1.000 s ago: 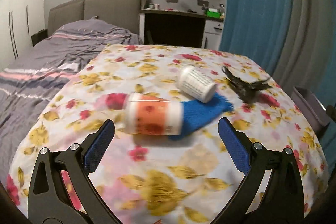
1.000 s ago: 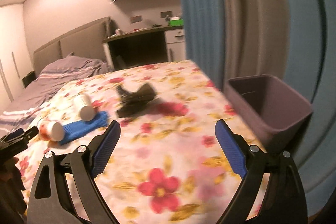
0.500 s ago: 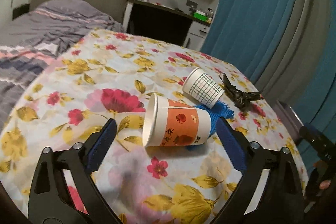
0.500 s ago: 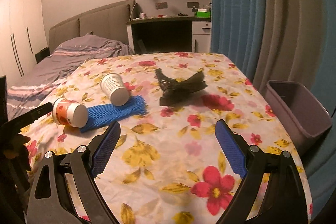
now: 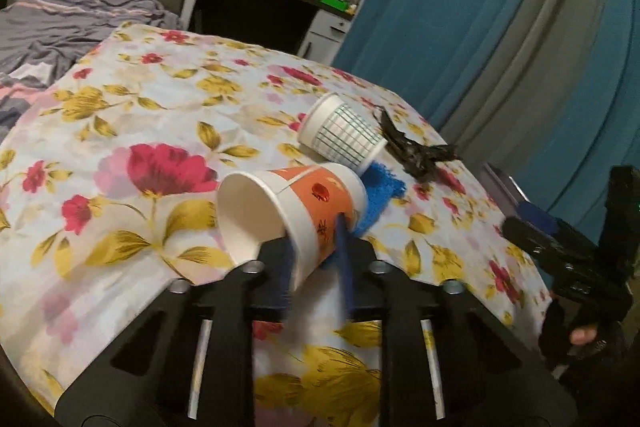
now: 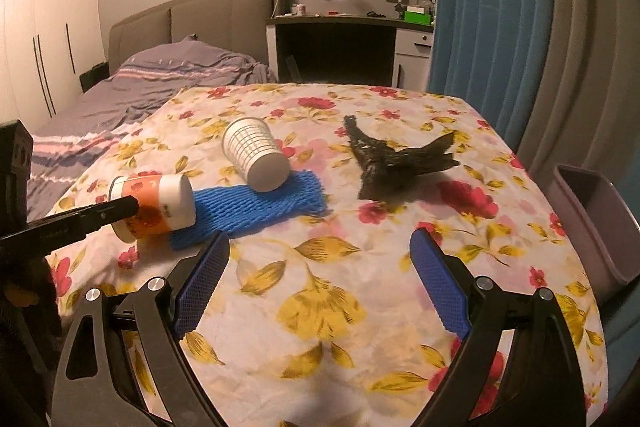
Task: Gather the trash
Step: 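Grasp an orange-printed cup with the left tool while the right tool grasps the blue mesh sleeve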
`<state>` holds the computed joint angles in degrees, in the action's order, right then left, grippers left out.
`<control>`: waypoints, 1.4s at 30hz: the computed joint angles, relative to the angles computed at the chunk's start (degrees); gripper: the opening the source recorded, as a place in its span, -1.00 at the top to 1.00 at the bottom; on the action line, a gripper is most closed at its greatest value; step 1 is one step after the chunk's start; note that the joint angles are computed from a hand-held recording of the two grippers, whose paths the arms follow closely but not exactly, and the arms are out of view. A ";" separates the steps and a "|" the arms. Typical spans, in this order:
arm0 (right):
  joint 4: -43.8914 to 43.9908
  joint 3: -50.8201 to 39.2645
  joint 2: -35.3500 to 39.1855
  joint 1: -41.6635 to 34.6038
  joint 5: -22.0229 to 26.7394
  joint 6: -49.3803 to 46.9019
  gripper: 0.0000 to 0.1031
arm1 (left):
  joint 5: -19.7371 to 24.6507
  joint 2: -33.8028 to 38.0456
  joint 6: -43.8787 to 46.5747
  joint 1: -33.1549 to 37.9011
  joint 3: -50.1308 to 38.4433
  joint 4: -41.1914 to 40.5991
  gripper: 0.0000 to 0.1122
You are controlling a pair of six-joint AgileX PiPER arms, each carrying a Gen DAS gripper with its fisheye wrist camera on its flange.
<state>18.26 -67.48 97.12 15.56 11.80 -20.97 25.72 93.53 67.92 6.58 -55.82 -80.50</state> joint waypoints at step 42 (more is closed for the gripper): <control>-3.04 -30.05 24.12 9.01 22.07 3.60 0.67 | -15.88 -22.00 2.88 -0.96 18.13 -9.55 0.97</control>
<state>15.22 -97.53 121.25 24.56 33.87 -17.37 9.85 71.52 70.80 5.62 -37.68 -90.05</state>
